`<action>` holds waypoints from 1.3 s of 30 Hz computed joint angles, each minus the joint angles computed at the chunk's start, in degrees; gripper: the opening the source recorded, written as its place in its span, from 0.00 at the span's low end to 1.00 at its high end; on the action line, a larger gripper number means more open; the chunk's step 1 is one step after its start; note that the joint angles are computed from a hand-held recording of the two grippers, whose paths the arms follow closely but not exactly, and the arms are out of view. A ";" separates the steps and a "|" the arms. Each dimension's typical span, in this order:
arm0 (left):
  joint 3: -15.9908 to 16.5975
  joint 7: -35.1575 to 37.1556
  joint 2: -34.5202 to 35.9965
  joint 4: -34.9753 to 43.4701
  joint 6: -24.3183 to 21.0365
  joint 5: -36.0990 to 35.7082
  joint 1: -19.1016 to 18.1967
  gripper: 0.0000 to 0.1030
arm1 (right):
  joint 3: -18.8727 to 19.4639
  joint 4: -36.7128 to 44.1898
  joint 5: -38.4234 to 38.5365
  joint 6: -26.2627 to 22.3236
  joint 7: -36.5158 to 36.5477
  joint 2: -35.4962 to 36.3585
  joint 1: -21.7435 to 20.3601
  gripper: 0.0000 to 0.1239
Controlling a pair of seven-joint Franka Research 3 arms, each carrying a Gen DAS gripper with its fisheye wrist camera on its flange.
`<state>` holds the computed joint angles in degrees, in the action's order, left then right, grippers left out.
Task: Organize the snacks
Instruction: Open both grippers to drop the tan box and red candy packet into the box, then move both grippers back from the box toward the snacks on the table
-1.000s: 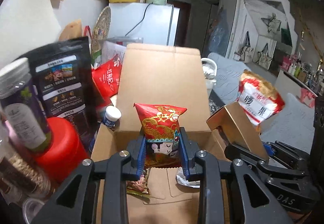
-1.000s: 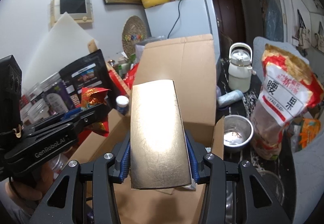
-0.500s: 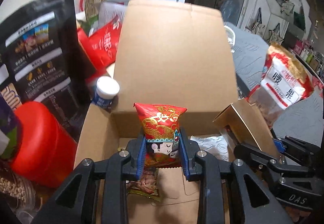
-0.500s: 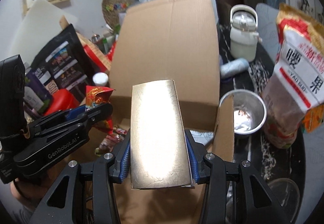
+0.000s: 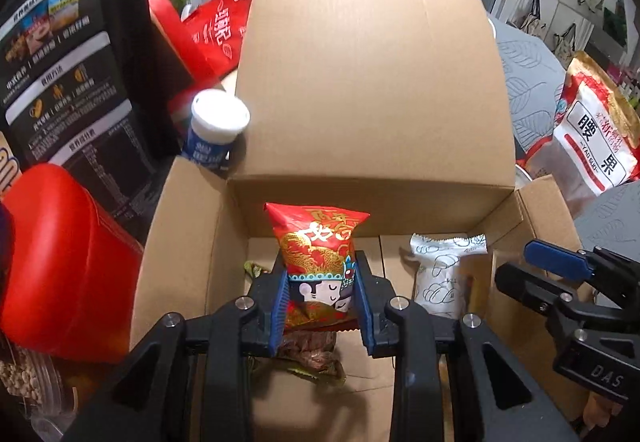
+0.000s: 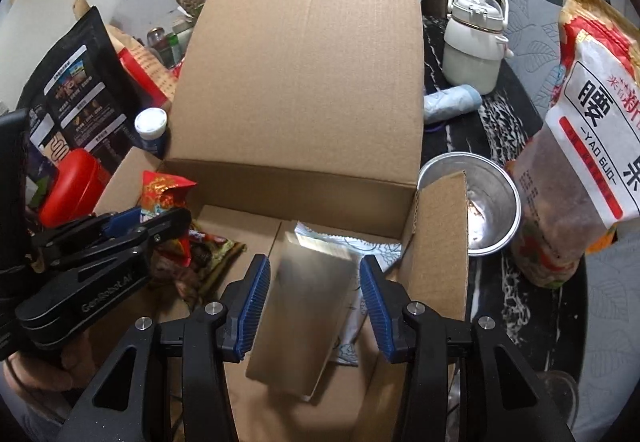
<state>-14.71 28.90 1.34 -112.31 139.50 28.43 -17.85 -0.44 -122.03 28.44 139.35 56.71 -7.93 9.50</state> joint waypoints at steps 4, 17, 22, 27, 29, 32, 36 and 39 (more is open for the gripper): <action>-0.19 0.59 0.63 1.52 -3.77 -1.33 -0.32 0.28 | 0.30 -1.22 -0.66 1.15 0.28 -1.52 0.19 0.38; -0.84 0.42 -1.25 2.25 -7.07 -1.40 -1.36 0.29 | 0.08 -5.67 -2.53 3.31 1.01 -7.99 1.10 0.38; -1.06 0.65 -4.03 0.34 -7.67 -1.54 -1.14 0.29 | -0.07 -6.86 -2.52 3.40 1.60 -10.42 1.17 0.38; -1.81 -0.36 -5.49 -0.28 -8.83 -0.91 -1.23 0.34 | -0.40 -8.75 -2.53 4.16 1.17 -13.56 1.41 0.38; -2.05 -0.86 -6.46 -0.89 -8.92 -0.33 -1.25 0.43 | -0.49 -9.29 -2.54 4.22 1.23 -14.49 1.45 0.38; -2.55 -1.52 -7.55 -1.24 -8.99 0.74 -1.34 0.58 | -0.49 -10.22 -2.89 4.37 1.60 -16.16 1.30 0.38; -3.35 -2.59 -8.75 -0.98 -10.28 2.28 -1.66 0.59 | -0.72 -11.29 -3.17 4.50 1.91 -18.30 1.23 0.38; -3.82 -3.30 -10.22 -1.46 -10.44 2.79 -1.90 0.59 | -1.13 -12.09 -2.91 4.47 1.76 -20.02 1.34 0.38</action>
<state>-18.53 25.60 -8.88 -113.77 129.06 31.22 -19.75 -1.57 -134.12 25.53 143.81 58.47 -27.94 10.84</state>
